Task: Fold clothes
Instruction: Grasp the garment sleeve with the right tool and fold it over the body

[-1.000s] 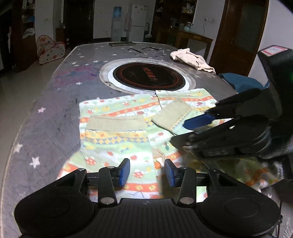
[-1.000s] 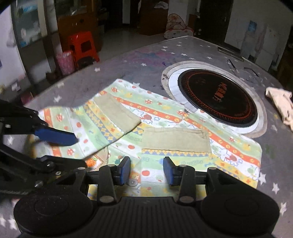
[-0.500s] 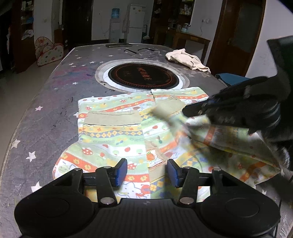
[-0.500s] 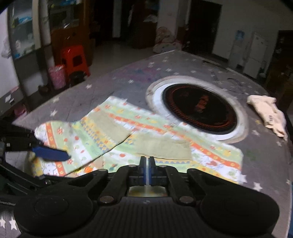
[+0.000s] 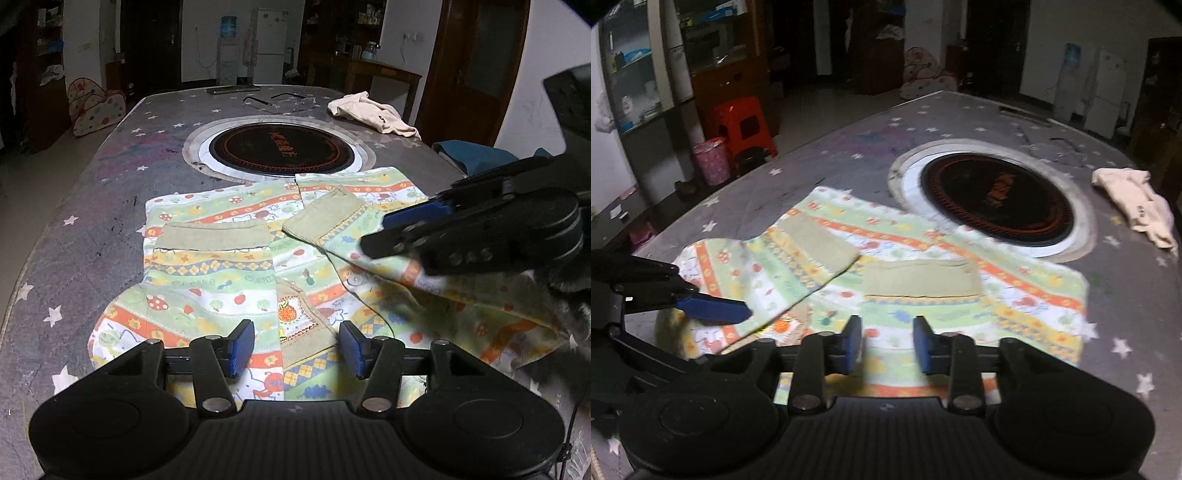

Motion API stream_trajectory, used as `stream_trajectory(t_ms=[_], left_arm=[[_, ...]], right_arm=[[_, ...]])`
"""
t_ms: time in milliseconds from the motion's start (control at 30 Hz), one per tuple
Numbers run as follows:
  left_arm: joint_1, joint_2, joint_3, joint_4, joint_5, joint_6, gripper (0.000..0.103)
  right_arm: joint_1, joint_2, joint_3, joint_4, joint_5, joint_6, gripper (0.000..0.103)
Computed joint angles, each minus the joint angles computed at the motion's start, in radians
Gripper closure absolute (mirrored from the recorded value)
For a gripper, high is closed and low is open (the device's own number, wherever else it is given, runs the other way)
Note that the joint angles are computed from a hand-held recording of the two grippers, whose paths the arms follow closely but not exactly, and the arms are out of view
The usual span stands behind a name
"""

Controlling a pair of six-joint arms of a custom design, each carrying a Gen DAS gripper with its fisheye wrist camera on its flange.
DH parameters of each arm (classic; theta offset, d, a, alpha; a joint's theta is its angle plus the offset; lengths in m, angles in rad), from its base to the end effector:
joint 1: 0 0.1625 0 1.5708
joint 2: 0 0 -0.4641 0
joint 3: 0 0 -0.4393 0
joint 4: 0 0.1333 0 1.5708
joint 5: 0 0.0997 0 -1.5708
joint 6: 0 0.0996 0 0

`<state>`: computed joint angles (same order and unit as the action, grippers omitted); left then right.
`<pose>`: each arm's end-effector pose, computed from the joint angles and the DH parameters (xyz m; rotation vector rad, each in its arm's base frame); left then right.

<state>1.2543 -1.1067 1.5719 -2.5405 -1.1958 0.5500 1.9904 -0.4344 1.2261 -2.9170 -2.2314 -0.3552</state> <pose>-0.0666 -0.7489 0.3475 0.9943 2.4580 -0.6194 0.4146 -0.7522 0.0309 0.6930 -2.3212 0.7124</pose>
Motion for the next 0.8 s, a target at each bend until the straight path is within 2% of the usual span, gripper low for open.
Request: stream_trajectory(t_ms=[167, 200, 267, 300, 533, 800], left_arm=[[0.004, 0.0, 0.0, 0.0, -0.004, 0.001, 0.048], [0.004, 0.001, -0.001, 0.0, -0.005, 0.001, 0.048], [0.005, -0.001, 0.0, 0.001, -0.007, 0.003, 0.048], [0.005, -0.001, 0.001, 0.001, -0.008, 0.004, 0.048], [0.002, -0.003, 0.002, 0.001, -0.003, -0.002, 0.048], [-0.02, -0.022, 0.023, 0.003, -0.037, 0.023, 0.048]], right_arm=[[-0.002, 0.044, -0.046, 0.04, -0.041, -0.009, 0.073], [-0.004, 0.044, -0.043, 0.033, -0.038, -0.004, 0.085], [-0.006, 0.039, -0.035, 0.018, -0.035, 0.007, 0.097], [-0.006, 0.033, -0.029, 0.009, -0.034, 0.013, 0.1], [0.004, -0.007, 0.03, -0.114, -0.064, -0.022, 0.101], [0.024, -0.115, 0.174, -0.324, -0.114, -0.051, 0.102]])
